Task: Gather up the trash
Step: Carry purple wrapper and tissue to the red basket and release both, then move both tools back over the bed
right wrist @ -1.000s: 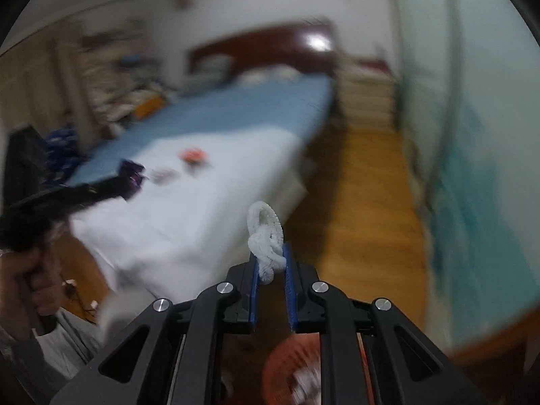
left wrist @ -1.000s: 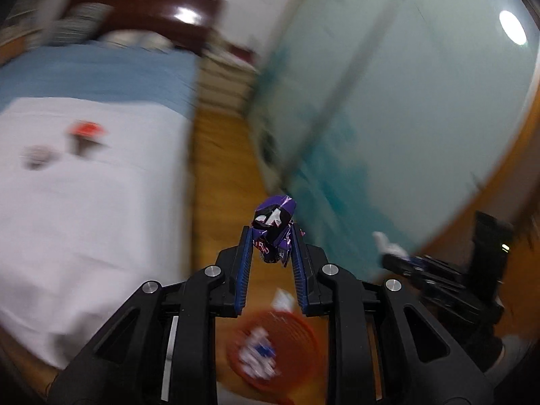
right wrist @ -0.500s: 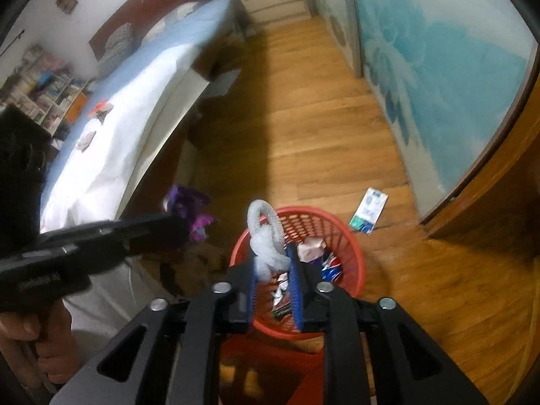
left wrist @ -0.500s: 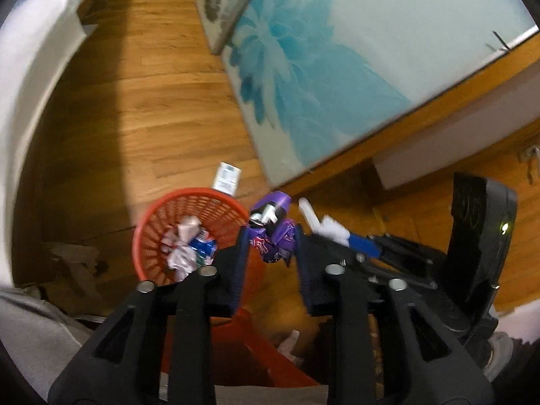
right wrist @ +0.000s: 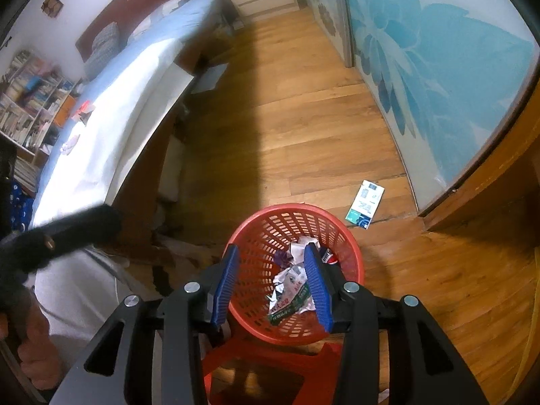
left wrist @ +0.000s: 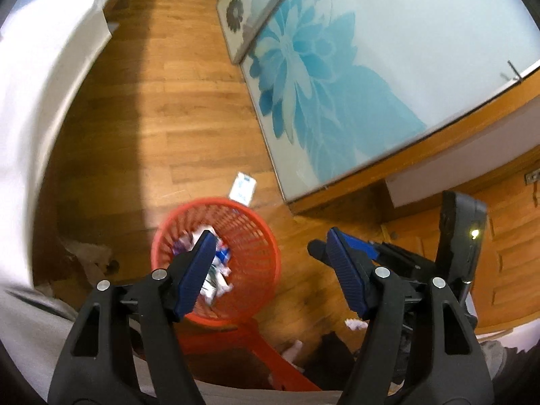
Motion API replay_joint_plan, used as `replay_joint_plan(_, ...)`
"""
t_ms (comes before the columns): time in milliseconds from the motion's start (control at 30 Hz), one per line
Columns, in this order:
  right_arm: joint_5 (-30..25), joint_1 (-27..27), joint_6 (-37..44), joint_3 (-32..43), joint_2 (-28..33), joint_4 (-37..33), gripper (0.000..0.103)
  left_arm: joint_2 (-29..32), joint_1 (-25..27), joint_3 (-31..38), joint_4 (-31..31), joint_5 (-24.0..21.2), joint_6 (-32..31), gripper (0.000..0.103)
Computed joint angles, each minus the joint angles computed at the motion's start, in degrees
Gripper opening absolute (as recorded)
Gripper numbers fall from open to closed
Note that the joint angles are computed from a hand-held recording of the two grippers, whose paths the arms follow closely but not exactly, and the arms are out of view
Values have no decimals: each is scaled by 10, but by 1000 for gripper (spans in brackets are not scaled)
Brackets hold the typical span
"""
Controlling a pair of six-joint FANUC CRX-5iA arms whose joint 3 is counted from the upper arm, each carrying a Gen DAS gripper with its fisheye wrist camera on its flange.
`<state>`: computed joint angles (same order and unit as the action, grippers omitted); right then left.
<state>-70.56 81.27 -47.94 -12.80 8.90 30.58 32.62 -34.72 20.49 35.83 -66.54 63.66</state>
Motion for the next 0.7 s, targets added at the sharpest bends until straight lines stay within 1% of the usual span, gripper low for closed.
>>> replay_joint_plan(100,5,-13,16,10,10,9,44,-8,18,11,-19,25,-9,69)
replay_joint_plan(200,18,-36,59,37,32,20,46,-11,48,25,-26,45,1,69)
replay_joint_plan(267,33,-60,105,67,56,26,46,-14,68,32,-31,60,7,69)
replay_joint_plan(400,48,-103,199,150,114,50,46,-21,114,40,-36,95,16,69)
replay_joint_plan(500,52,-127,250,212,153,66,46,-25,153,38,-23,116,29,69)
replay_joint_plan(600,47,-148,307,295,204,78,47,-28,187,38,-28,145,39,70)
replay_joint_plan(633,45,-156,332,336,229,77,47,-27,196,39,-26,153,38,70)
replay_joint_plan(667,45,-159,346,359,243,75,47,-25,212,36,-21,171,39,71)
replay_joint_plan(700,43,-163,362,385,259,73,48,-20,221,41,-24,179,46,72)
